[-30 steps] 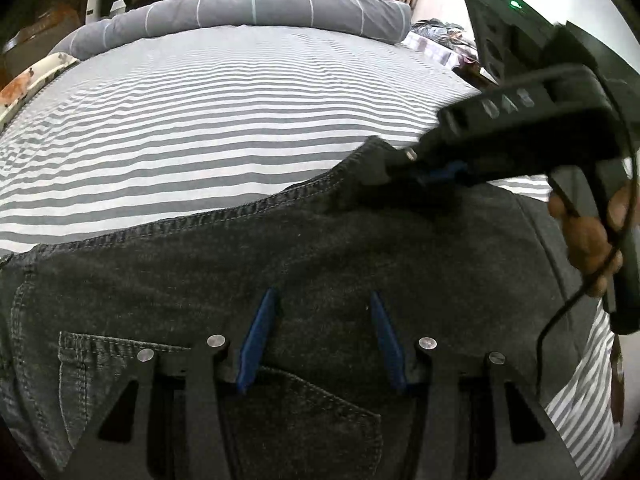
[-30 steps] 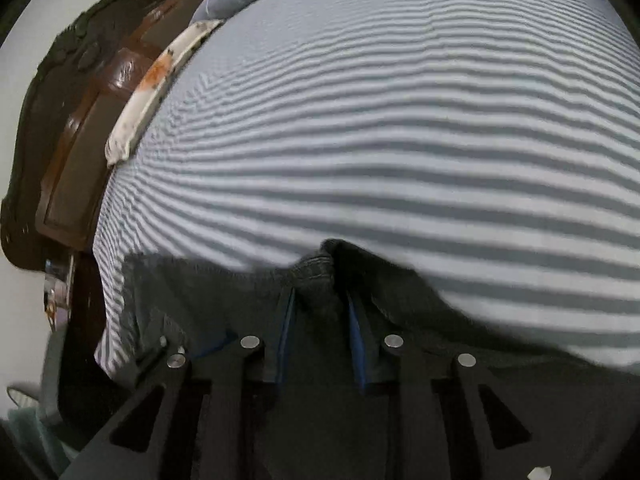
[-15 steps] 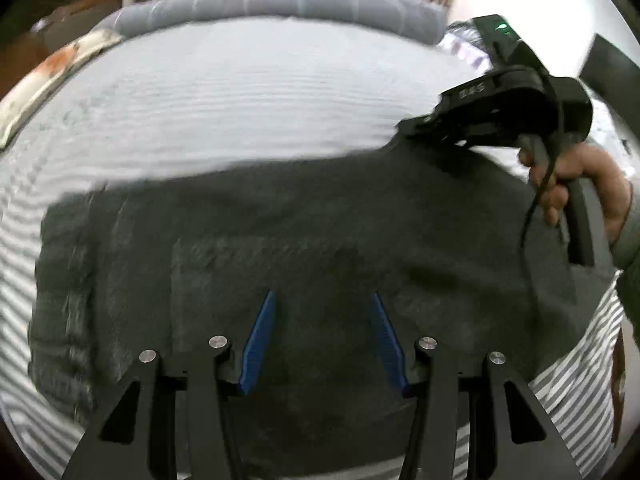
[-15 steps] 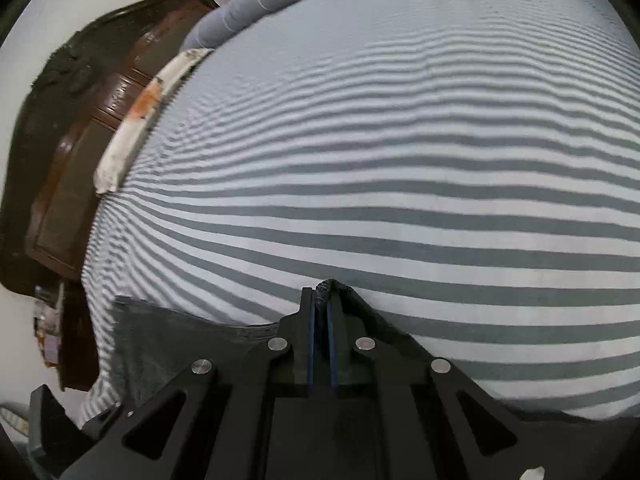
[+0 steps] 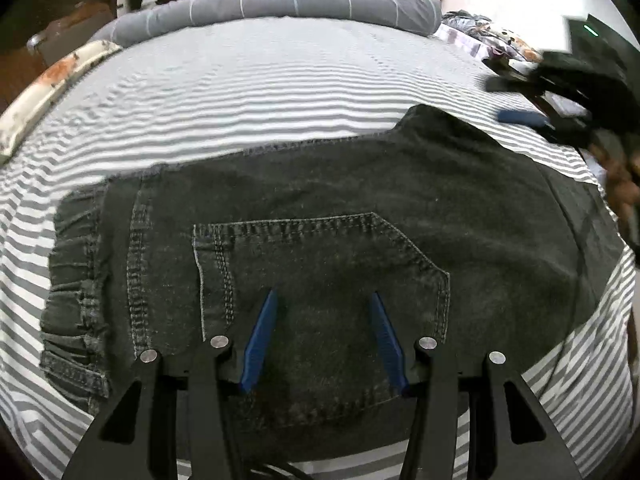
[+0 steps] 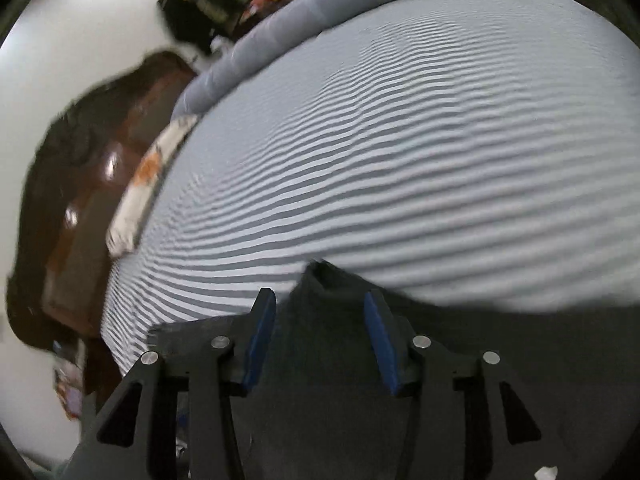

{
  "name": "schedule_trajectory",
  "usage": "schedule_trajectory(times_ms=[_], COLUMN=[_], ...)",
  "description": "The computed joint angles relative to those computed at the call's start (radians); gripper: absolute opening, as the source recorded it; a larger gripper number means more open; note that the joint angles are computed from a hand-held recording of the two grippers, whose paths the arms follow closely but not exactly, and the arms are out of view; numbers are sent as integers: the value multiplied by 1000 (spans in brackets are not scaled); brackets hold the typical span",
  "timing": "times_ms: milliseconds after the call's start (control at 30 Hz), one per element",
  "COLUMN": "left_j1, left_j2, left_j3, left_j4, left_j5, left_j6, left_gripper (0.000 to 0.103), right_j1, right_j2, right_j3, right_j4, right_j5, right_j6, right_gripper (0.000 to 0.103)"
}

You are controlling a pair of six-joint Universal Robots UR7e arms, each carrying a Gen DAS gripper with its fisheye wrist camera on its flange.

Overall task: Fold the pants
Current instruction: 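Grasp the folded pants corner with the right tool and fold it over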

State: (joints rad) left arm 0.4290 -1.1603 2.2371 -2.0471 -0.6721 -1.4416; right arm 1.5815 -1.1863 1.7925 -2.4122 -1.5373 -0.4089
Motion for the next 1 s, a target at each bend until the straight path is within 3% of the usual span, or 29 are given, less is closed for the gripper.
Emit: schedule_trajectory(times_ms=[167,300,533,833,1000], left_j1=[-34,-43,8,50,54], left_j2=[54,139,309,518,603], left_j3=[-58,-127,-287,-530,-621], left_j4=[-18,-107,-259,-296,-286], left_j5=[32,44,-22,-80,-101], left_j6=[53,168,353,527,594], left_gripper=[51,56,56,56,56], right_j1=[-127,-272,-478,-560,-568], right_j2=[-163,-271,-320,-196,-156], right_j3=[60,50,-65,-289,-322], right_j4=[19,43,47,171,219], right_j5=[40,52,97,110,141], right_j6=[-13,-22,-3,-47,-113], right_gripper=[44,44,44,44,45])
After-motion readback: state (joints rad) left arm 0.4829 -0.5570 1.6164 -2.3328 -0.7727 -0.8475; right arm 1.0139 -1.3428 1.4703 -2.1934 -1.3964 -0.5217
